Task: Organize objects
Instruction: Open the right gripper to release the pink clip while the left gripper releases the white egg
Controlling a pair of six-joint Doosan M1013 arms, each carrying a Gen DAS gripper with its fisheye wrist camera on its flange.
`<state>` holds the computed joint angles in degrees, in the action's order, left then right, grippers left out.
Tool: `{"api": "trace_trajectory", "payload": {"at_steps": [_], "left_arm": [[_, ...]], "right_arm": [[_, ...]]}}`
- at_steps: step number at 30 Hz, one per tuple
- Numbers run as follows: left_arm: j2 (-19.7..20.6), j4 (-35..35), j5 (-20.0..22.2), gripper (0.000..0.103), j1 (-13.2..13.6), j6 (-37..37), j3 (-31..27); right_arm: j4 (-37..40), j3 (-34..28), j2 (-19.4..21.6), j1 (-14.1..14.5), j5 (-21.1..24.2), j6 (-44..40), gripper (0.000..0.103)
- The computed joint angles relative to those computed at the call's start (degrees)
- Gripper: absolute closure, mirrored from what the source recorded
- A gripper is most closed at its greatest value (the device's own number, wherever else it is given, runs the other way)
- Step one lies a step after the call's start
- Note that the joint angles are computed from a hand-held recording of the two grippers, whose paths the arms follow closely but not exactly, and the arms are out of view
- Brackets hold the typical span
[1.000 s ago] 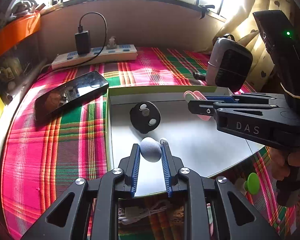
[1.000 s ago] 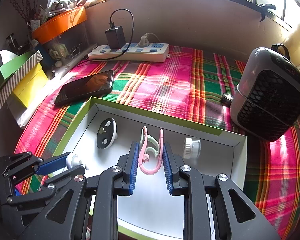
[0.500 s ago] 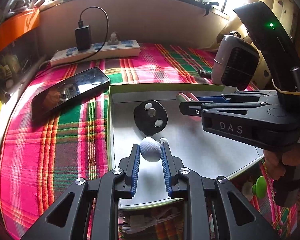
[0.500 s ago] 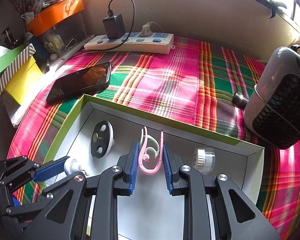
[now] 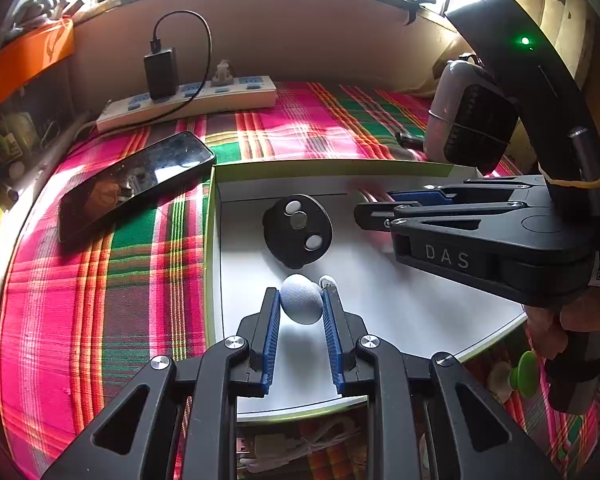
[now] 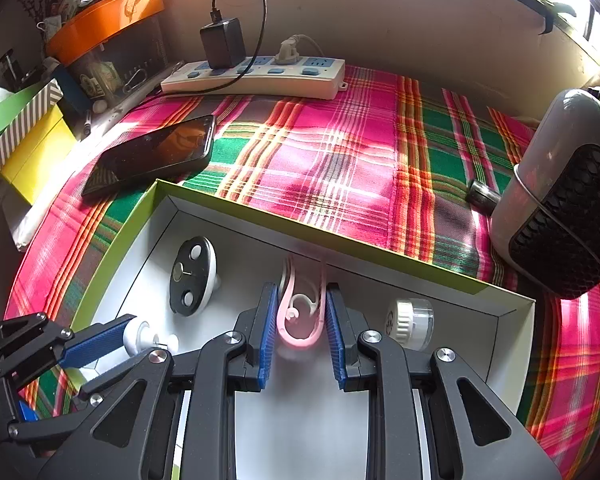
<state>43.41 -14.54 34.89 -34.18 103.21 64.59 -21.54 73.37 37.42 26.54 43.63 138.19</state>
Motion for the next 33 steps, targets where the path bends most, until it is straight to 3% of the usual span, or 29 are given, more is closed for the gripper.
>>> {"api": "trace_trajectory", "payload": {"at_steps": [21, 26, 29, 33], "left_arm": [[-0.1, 1.2, 0.2, 0.078, -0.1, -0.3, 0.0], [-0.1, 1.6, 0.3, 0.073, -0.2, -0.6, 0.0], [-1.0, 5.8, -2.1, 0.068, -0.9, -2.5, 1.5], [-1.5, 3.1, -2.1, 0.067, -0.6, -1.3, 2.1]], "right_arm": [[0.3, 0.1, 0.0, 0.0, -0.2, 1.0, 0.078], [-0.3, 0.6, -0.4, 0.2, -0.5, 1.8, 0.077], [-1.4, 1.1, -0.8, 0.5, -0.8, 3.2, 0.072], [-2.4, 2.1, -1.7, 0.7, -1.8, 4.9, 0.069]]}}
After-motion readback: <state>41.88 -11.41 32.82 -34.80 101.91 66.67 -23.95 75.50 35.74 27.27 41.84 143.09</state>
